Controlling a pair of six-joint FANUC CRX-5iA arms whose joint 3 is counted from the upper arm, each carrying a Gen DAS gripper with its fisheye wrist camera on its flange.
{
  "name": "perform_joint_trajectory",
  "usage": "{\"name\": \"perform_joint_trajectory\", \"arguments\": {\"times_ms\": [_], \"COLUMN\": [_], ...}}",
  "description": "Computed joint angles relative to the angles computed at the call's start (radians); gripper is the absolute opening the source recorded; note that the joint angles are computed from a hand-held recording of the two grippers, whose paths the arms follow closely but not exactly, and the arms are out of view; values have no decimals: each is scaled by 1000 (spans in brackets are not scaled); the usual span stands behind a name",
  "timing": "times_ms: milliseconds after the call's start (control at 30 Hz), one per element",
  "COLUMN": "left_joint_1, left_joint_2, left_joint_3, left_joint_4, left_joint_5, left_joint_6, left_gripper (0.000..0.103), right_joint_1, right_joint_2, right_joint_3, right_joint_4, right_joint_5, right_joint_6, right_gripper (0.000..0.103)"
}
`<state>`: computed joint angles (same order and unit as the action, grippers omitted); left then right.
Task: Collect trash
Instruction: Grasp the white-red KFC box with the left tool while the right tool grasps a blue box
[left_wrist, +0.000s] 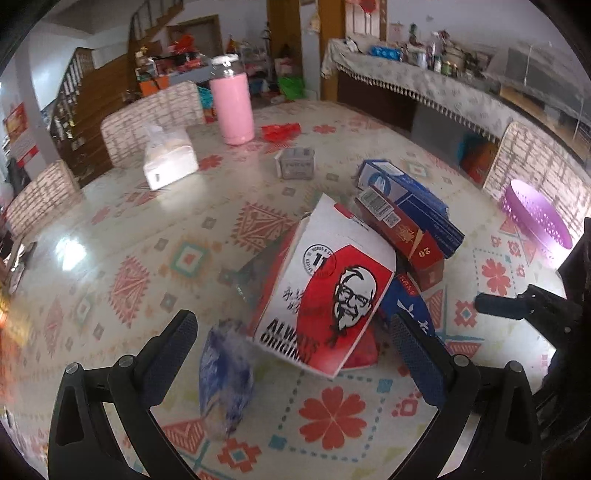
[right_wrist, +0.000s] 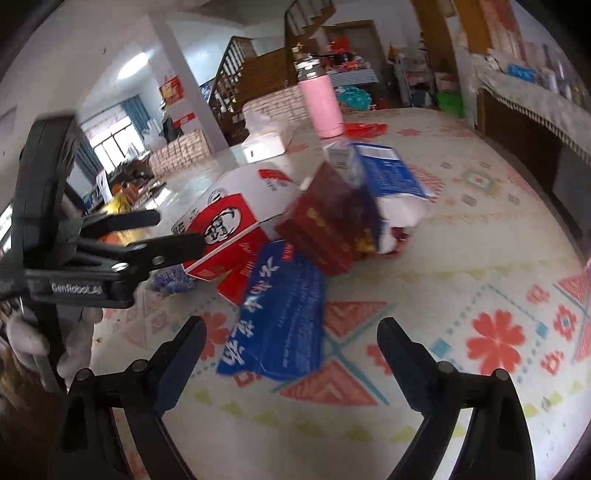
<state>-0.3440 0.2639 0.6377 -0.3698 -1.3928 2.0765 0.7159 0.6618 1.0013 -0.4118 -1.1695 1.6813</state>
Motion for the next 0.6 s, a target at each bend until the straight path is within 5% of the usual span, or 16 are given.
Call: {"name": "perform_joint_trajectory", "arguments": {"times_ms": [100, 267, 300, 333, 400, 600], "left_joint_1": [14, 29, 33, 34, 35, -11], "left_joint_2": [16, 48, 49, 49, 56, 30], "left_joint_3": [7, 27, 26, 23, 31, 40], "left_joint_4": [33, 84, 93, 99, 115, 40], "left_joint_5": [8, 7, 11, 15, -1, -26], "left_joint_6": [-33, -66, -63, -56, -42, 52], "left_gripper": [103, 103, 98, 78, 60, 59], "right_joint_1": [17, -4, -14, -20, -23, -49], "right_joint_2": [34, 83, 80, 79, 67, 34], "right_joint_3": [36, 117, 117, 120, 106, 72], "right_joint_4": [39, 0, -26, -38, -40, -93], "right_joint_5": [-21, -87, -90, -92, -86, -102], "right_joint_6": [-26, -68, -64, -60, -53, -30], "right_gripper": [83, 45, 41, 36, 32, 21]}}
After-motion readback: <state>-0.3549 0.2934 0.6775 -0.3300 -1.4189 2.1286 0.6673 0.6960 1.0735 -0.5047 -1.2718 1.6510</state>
